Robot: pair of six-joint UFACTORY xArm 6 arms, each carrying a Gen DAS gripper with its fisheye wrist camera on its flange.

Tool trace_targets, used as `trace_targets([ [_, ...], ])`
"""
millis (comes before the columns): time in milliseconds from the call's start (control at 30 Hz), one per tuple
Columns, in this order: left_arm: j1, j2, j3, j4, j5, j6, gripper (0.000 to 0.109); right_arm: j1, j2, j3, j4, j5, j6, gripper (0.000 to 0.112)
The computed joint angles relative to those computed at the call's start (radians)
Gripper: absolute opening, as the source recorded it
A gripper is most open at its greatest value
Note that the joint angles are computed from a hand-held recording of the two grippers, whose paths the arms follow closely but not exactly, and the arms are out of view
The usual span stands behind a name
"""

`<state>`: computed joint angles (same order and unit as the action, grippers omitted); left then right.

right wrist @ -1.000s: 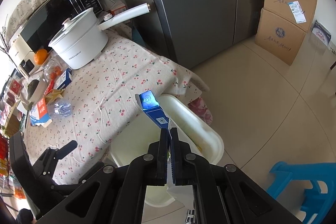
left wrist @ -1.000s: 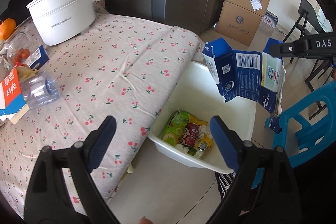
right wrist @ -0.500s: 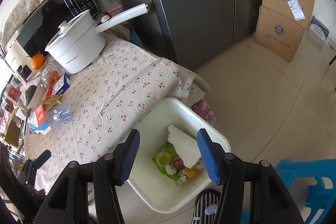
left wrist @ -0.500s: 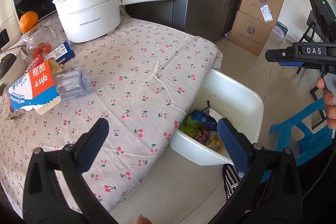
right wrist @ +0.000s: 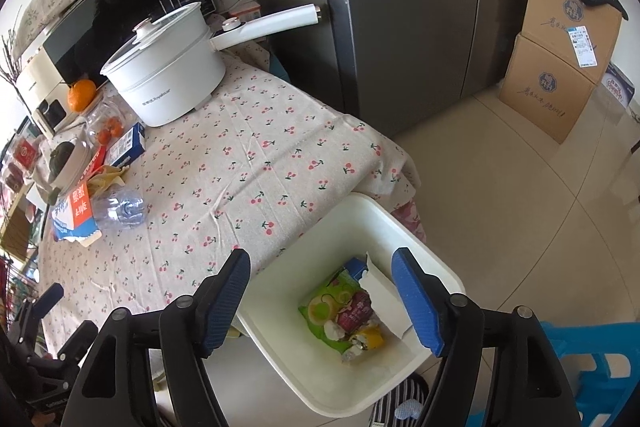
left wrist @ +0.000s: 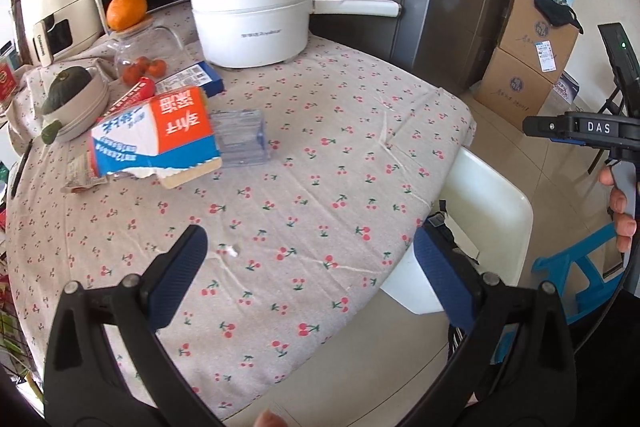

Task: Collect trash
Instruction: 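Move both open grippers back over the table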

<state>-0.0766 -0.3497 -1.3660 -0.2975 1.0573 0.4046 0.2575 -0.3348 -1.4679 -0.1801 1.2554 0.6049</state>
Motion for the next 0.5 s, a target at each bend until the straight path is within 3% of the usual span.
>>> trace_targets([
  [500, 0.288, 0.062, -0.061, -0.043, 0.033, 0.025, 0.102, 0.181, 0.248, -0.227, -0.05, -0.006, 0.006, 0.083],
])
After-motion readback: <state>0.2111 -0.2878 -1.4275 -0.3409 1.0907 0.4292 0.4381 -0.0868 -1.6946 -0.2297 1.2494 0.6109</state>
